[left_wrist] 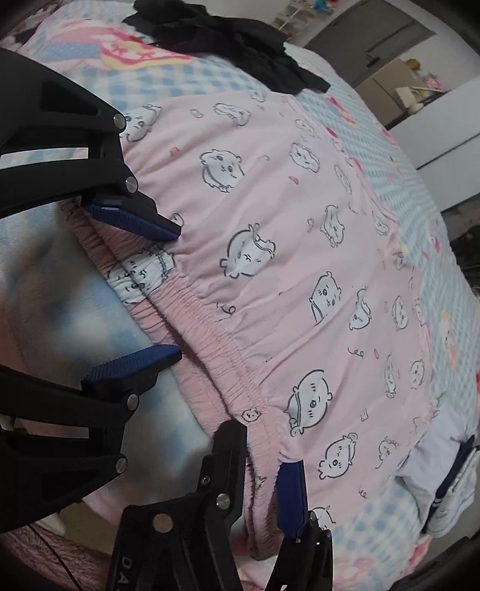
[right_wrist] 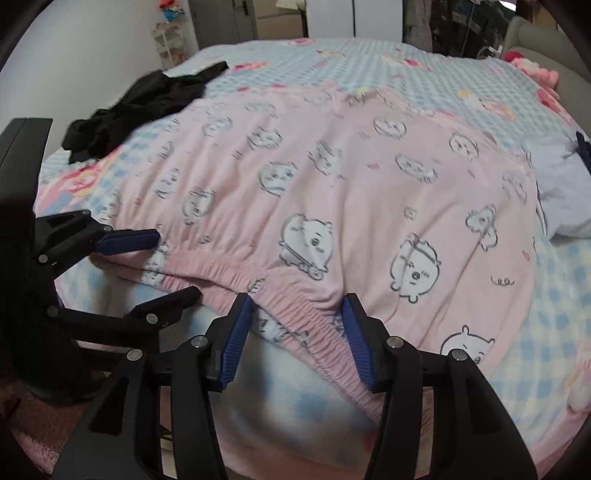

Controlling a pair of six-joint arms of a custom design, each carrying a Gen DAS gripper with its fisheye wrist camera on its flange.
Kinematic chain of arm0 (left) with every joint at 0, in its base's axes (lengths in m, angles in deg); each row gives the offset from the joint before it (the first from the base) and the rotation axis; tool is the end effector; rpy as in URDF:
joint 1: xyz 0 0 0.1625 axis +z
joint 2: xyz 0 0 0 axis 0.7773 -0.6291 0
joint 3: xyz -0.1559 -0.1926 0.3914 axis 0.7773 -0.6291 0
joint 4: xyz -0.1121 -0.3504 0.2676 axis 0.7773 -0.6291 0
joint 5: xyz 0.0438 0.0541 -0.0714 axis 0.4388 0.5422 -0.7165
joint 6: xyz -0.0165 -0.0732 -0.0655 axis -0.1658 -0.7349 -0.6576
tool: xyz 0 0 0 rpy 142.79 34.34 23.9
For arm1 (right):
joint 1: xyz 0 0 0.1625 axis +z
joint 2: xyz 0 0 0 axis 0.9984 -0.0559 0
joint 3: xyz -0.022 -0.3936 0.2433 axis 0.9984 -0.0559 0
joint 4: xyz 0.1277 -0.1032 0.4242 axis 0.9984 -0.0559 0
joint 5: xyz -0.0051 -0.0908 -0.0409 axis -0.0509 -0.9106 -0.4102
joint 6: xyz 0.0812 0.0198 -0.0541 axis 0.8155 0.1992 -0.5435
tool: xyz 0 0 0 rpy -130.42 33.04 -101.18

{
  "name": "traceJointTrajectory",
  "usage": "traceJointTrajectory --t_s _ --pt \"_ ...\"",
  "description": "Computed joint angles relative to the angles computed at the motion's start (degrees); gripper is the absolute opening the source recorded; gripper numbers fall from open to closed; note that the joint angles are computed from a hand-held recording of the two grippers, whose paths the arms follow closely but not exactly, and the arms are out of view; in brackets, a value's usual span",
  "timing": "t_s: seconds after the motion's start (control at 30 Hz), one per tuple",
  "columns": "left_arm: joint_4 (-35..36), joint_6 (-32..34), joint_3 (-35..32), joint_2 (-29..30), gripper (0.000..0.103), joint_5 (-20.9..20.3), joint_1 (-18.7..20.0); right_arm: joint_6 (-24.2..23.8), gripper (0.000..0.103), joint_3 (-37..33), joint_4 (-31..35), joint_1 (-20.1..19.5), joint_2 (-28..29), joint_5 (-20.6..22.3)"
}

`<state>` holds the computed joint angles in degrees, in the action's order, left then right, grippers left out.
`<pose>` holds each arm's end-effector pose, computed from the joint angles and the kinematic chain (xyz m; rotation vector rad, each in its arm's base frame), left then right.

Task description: Fold clothes

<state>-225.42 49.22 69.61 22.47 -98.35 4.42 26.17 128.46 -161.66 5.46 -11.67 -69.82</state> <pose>-0.2333 -0.7288 0.0290 0.3260 2.0757 -0.5387 0.1366 -0.7946 0.1495 1.1883 -2.4459 0.2818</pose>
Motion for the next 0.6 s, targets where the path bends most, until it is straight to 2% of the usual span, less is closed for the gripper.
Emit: traceJointTrajectory --t_s 0.13,0.23,0.33,0.37,0.43,0.5,0.6 --pt "-8.6 1.9 1.6 -0.7 0.035 -1.1 0.0 -0.2 0.052 0.5 -0.5 0.0 -0.4 0.7" --pt "-15.1 5.3 2.7 -0.8 0.021 -2.3 -0.1 0.5 0.052 0.9 -0.9 -0.1 -0.9 2.4" --pt "-19.2 8.5 3.1 -0.6 0.02 -4.2 0.0 0.4 0.052 1.3 -1.4 0.1 -1.4 5.0" --pt "-19.6 9.1 3.0 -0.4 0.02 -4.6 0.1 0.7 0.052 1.1 -1.2 0.2 -1.2 4.9" --pt "-20.0 10.0 2.9 -0.1 0.007 -4.8 0.1 1.7 0.052 0.5 -0.9 0.5 -0.5 3.5" --pt "-20.5 10.8 2.9 0.2 0.005 -5.1 0.1 2.0 0.052 0.3 -0.5 0.4 -0.1 2.3" --pt "-23.6 12.2 4.6 -0.6 0.005 -5.8 -0.6 2.7 0.052 0.6 0.1 0.1 -0.7 3.2"
